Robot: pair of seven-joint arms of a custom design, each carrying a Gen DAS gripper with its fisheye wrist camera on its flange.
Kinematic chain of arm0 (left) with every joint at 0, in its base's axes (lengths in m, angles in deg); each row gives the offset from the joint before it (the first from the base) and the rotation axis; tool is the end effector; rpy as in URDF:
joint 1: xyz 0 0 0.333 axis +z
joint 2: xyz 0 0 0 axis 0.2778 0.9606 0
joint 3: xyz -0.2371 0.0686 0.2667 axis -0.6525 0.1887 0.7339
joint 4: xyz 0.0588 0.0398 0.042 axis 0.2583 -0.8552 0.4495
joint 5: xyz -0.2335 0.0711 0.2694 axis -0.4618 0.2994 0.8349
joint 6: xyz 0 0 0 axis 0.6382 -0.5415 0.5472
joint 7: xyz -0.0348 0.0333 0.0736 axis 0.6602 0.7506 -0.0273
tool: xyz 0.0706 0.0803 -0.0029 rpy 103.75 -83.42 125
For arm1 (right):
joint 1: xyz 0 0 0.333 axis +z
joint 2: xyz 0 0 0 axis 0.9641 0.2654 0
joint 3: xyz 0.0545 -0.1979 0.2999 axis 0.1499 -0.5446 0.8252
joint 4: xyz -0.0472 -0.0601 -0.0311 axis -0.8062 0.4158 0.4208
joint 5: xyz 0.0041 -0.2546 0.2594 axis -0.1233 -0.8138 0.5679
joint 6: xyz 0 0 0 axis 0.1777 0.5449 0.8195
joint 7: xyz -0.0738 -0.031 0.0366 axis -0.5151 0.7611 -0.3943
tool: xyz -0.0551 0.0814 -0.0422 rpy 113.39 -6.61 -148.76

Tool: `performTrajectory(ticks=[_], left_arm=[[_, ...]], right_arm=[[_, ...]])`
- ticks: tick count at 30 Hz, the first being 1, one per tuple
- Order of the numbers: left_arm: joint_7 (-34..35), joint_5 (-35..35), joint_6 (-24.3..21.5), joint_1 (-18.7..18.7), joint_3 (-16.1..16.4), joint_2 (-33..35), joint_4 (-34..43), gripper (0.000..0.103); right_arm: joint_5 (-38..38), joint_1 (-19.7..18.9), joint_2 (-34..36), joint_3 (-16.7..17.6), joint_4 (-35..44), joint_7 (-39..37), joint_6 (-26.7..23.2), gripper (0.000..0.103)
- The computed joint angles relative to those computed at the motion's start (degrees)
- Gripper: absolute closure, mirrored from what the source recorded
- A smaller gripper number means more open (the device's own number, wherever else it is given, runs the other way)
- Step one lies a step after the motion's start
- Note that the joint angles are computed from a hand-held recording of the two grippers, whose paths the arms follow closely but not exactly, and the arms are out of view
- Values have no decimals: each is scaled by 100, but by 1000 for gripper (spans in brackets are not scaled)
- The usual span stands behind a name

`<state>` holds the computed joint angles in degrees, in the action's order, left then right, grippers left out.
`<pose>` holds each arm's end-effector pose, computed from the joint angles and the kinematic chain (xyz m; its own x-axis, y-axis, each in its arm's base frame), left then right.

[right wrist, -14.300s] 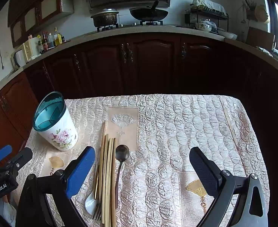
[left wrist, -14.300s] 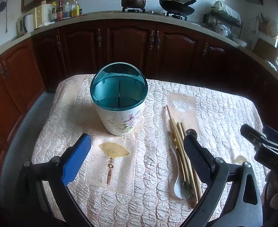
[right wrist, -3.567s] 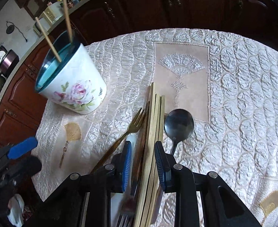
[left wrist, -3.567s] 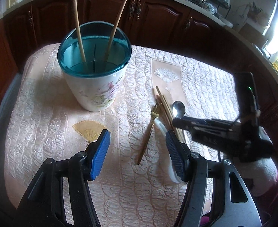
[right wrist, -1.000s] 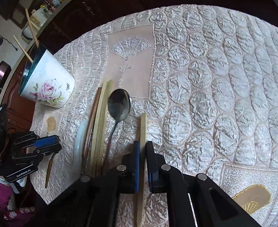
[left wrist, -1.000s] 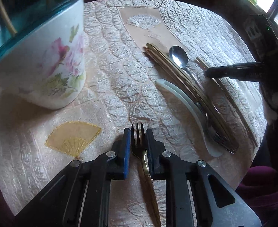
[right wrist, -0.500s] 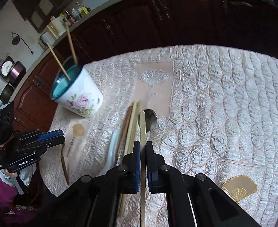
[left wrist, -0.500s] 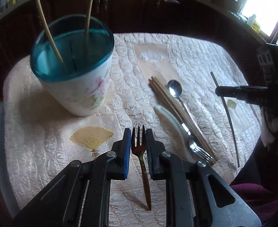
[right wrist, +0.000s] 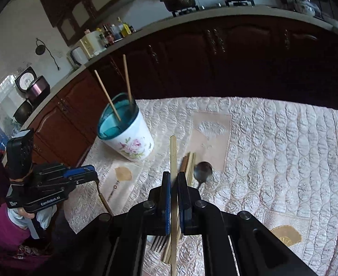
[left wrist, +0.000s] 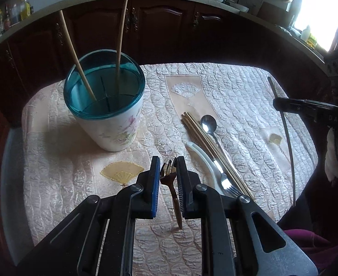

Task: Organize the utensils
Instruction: 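Lift the chopstick and gold fork and carry both toward the floral cup, then lower the fork and chopstick into the cup and open both tools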

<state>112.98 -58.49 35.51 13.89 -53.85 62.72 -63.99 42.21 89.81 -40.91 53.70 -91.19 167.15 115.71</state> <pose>0.6627 -0.1674 0.6255 -0.8186 -0.5597 0.1289 -0.5103 0.6059 -0.6103 0.4967 0.2048 0.6305 -0.2065 -0.9239 -0.3220 -0.6724 0.3731 -0.6393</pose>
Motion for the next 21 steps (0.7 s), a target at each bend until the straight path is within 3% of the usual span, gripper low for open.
performTrajectory(ticks=[8, 11, 21], left_arm=[[-117, 29, 29, 29, 45, -54, 52, 93], [-132, 71, 62, 26, 56, -87, 16, 103], [-265, 126, -25, 91, 92, -92, 152, 103]], right_arm=[[-249, 16, 168, 32, 386, 60, 63, 98], [-281, 42, 259, 23, 524, 45, 103, 98], [-343, 119, 603, -55, 1073, -100, 257, 98]])
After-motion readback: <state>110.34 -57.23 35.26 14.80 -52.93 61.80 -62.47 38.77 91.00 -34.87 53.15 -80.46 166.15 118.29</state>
